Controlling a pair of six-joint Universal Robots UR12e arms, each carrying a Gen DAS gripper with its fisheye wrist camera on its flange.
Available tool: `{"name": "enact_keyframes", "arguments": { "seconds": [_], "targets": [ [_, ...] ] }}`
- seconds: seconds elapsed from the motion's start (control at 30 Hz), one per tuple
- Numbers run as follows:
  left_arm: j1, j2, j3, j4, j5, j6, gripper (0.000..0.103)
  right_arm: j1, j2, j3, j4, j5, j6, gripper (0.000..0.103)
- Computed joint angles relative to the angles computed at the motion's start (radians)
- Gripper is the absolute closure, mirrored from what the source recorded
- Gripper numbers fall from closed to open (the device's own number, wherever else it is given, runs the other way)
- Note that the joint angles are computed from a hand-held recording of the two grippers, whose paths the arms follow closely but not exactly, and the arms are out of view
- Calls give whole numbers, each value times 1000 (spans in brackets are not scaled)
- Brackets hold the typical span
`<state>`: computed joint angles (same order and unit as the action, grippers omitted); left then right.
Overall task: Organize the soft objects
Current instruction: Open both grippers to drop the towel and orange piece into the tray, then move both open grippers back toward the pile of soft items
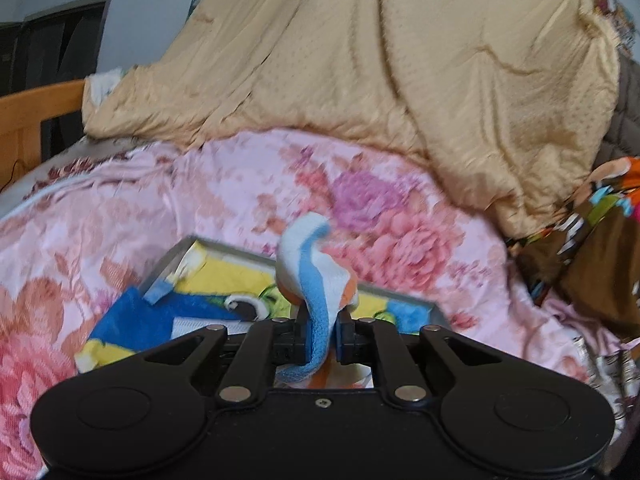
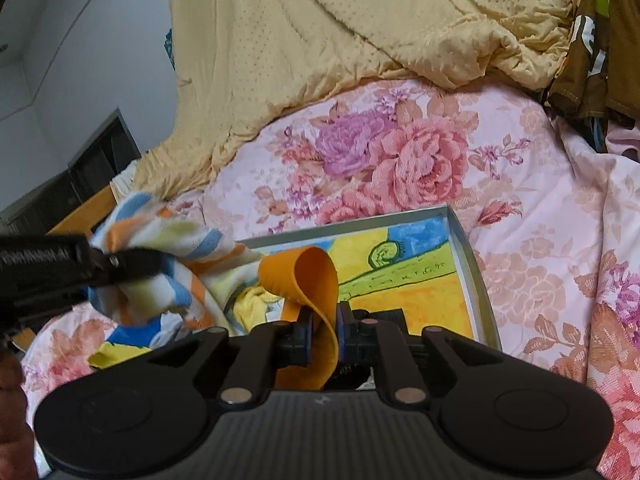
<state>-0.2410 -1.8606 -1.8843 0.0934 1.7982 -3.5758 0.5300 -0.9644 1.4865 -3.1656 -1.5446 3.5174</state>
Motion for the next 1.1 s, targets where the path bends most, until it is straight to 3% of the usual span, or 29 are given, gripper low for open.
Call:
{"name": "enact_keyframes", "arguments": {
  "seconds": [0.27,0.47,0.57,0.63,0.73,0.87,1.1],
  "targets": [
    [11,-6,-5,-83,23,-53,91,-1,-5,-4,46,-29,19,77],
    [10,-4,-13,-105,39,-62,82,0,-8,-5,64,-36,14,68],
    [7,-2,-16,-108,47,-52,69,1,-9,-6,70,-41,10,58],
    [1,-1,-17,-113,71,-48,52,2,-11,-4,70,-47,3,47],
    [-9,3,-19,-124,106,-49,40,4,-16,-2,74,-66,-10,40],
    [-20,9,-23,-130,143,-38,34,2,-25,6,73,-59,-10,30],
    [-37,34,-44,-96,197,-14,12,8,-49,35,22,-58,-41,11]
  ]
}}
